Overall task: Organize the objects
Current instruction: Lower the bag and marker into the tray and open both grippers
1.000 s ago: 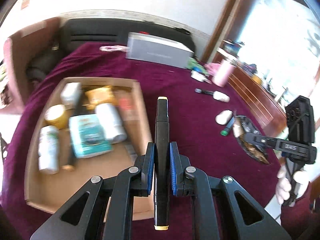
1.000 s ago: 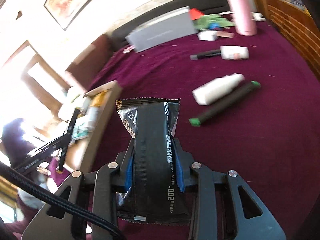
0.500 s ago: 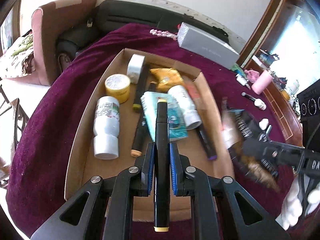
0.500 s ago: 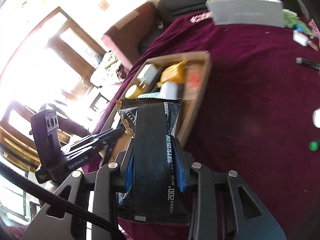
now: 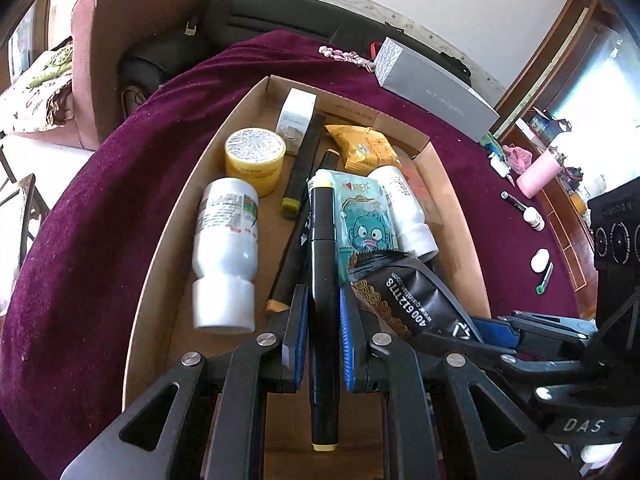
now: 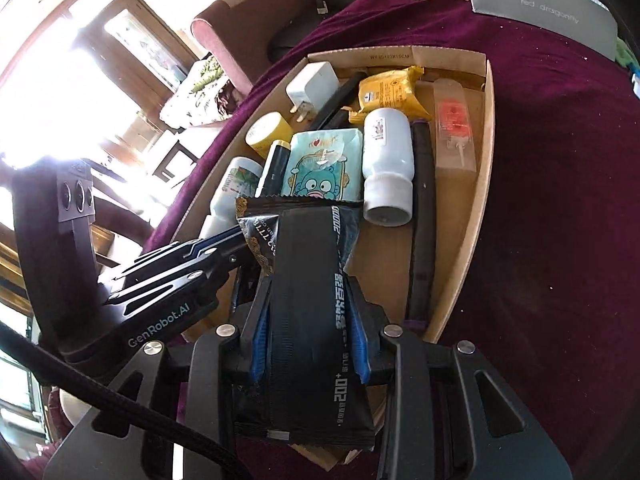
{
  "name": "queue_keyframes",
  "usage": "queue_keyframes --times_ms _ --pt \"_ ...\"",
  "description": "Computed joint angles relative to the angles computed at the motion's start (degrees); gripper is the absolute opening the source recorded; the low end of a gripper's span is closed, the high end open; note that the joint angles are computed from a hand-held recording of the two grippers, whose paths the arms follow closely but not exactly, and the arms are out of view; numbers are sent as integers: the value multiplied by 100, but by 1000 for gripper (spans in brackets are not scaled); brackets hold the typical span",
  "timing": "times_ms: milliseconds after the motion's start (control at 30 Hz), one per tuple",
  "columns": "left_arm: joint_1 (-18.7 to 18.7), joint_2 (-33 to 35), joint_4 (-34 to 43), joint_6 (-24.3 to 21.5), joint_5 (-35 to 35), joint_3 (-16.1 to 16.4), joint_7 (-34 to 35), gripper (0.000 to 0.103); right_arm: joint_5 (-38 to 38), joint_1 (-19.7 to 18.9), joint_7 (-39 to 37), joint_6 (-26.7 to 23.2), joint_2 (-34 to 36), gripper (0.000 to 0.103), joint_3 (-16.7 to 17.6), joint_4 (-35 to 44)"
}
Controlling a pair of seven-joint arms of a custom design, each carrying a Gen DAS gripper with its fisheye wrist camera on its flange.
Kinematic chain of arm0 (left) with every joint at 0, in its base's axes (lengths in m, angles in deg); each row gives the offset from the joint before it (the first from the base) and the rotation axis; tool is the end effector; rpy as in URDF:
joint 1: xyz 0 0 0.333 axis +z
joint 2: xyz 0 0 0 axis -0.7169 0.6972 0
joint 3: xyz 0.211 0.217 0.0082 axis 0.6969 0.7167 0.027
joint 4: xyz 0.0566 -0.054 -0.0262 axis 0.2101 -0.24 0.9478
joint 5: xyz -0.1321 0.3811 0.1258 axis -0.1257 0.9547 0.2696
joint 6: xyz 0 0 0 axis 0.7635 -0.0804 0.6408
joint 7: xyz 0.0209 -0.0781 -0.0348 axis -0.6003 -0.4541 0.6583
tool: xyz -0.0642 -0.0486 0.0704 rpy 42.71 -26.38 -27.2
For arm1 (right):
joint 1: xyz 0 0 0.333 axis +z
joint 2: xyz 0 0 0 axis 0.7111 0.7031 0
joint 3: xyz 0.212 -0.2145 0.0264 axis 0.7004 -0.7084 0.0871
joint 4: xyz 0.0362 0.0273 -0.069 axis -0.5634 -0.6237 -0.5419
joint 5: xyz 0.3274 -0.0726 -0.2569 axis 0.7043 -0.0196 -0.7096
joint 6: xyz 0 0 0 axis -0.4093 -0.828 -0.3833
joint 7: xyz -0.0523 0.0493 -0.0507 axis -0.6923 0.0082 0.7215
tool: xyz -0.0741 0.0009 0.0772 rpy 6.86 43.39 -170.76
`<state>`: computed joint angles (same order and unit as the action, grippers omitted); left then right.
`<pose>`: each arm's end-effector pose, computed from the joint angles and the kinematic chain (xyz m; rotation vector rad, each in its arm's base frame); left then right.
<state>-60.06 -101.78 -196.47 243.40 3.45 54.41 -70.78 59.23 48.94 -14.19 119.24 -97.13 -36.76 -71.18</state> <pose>0.4122 -0.2928 0.3831 -2.2830 1.4835 -0.8918 0.4972 0.0336 0.3906 -2.2958 1.0382 0.2912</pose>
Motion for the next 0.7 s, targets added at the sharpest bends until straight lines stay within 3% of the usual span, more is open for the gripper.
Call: queue_keyframes --times_ms 267,433,700 --pt "128 -658 -344 -56 270 -187 -423 15 -162 58 -72 168 -95 32 54 -111" --pt "252 -1076 -498 -198 536 -354 -821 45 -168 127 -83 565 -124 34 123 -248" --pt "338 -1403 -754 25 621 -403 -1316 47 -141 195 -375 757 -485 46 46 -469"
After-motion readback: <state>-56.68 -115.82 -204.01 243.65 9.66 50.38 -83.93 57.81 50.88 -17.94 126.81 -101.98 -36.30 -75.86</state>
